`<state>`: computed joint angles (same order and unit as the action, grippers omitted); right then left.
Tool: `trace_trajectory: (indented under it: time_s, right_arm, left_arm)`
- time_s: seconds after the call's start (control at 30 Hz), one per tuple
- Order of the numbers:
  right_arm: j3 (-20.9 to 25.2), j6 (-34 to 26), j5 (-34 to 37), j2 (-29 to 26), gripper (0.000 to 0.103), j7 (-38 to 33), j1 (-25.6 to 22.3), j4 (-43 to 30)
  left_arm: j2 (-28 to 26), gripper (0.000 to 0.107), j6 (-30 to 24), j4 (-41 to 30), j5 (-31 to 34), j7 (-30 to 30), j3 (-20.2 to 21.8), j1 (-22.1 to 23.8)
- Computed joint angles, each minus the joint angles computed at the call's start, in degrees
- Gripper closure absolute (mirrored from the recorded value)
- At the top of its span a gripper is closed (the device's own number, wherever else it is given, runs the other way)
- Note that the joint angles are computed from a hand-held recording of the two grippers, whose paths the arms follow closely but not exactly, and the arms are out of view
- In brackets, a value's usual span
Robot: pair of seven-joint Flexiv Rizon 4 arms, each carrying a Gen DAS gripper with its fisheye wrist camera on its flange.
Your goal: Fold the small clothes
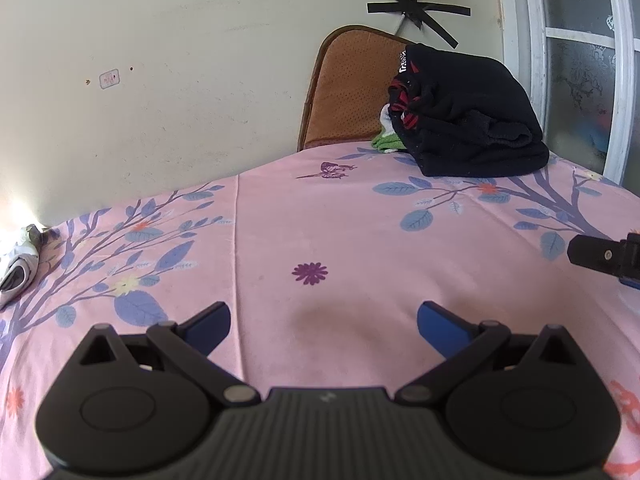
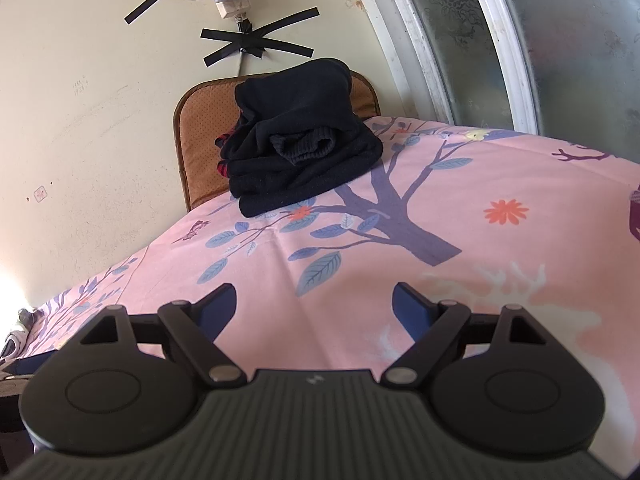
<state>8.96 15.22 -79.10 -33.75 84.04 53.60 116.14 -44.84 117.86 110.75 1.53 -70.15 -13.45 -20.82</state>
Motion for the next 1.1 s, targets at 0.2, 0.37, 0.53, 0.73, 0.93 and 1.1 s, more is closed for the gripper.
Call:
trace_trajectory:
  time_s: [0.2,0.37,0.53,0.73,0.93,1.1]
  right_arm:
    - [0.0,-0.02,0.1,-0.03,0.016,-0.02,0.02,-0.04]
    - [0.05,-0.07,0.45,-0.04,0.016,-0.21,0.08,-0.2]
    - [-0.02,0.04,0.29,0.03,0.016,-0.15,-0.01,-0.04]
    - [0.02,-0.16,0.34,0.0,0.016,-0.03,0.01,-0.06]
    - [0.04,-0.91,0.96,-0.35,0.016,0.16,0.53,-0.56]
    - [0.0,-1.03,1.06,-0.34,0.016,0.16,0.62,-0.58]
  left_arm:
    - [0.12,0.004,-0.36,-0.01,-0.11,-0.28,-0.01,0.1]
    - [0.19,0.004,-0.65,-0.01,0.1,-0.13,-0.08,0.23]
    - [0.16,0.004,-0.7,-0.03,0.09,-0.22,-0.17,0.28]
    - [0.17,0.004,-0.7,-0.01,0.21,-0.24,-0.21,0.33]
    - [0.31,0.004,-1.08,0.03,-0.03,-0.21,-0.07,0.14]
    - [0.34,0.004,-0.88,0.15,0.11,-0.26,-0.16,0.25]
